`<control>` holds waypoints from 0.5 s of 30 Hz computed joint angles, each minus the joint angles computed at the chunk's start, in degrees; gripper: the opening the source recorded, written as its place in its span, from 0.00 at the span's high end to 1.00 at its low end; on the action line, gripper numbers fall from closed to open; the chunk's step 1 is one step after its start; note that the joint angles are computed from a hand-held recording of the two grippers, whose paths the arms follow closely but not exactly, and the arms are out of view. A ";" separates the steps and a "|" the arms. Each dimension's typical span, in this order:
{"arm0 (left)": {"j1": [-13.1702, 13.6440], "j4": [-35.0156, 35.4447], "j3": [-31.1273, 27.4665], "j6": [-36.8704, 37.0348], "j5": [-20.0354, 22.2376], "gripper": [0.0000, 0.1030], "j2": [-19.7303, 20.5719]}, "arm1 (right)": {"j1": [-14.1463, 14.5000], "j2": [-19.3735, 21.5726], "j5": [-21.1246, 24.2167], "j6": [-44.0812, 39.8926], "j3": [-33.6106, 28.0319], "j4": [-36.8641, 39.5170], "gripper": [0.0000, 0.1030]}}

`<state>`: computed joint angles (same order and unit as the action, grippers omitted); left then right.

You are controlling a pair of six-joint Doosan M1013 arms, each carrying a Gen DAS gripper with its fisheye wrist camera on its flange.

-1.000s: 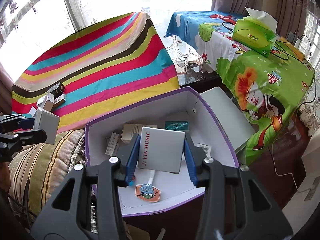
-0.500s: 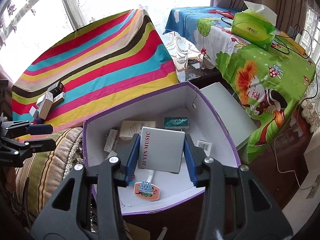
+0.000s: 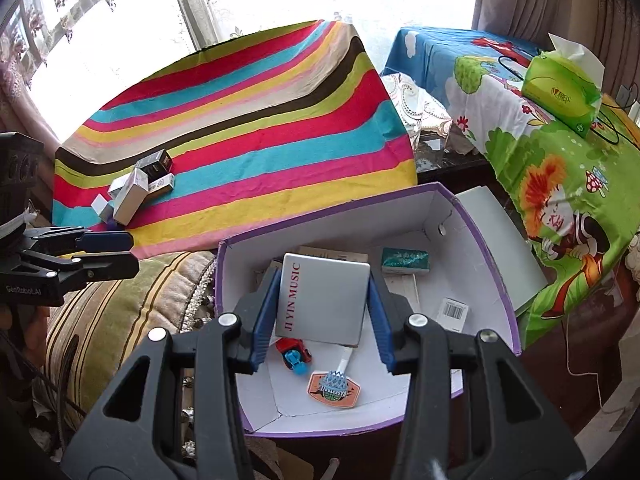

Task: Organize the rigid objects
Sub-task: 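Open both tools to drop silver box and JIYIN MUSIC box inside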

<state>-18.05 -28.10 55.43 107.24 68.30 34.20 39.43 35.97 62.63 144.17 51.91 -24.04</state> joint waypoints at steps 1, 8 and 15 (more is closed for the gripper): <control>0.22 -0.18 0.08 -0.25 -0.48 0.41 -0.15 | 0.05 0.49 -0.31 -0.98 -1.13 -0.04 0.54; 1.82 -0.35 0.25 -2.38 -3.42 0.41 -0.85 | 0.31 5.18 -1.95 -9.04 -10.86 1.40 0.54; 3.03 -0.06 0.33 -4.58 -4.22 0.41 -0.77 | -0.94 12.08 8.52 -19.25 -18.92 13.01 0.21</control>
<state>-15.02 -28.16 55.76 102.66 64.08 33.43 38.48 48.05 71.16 124.92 32.99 -11.03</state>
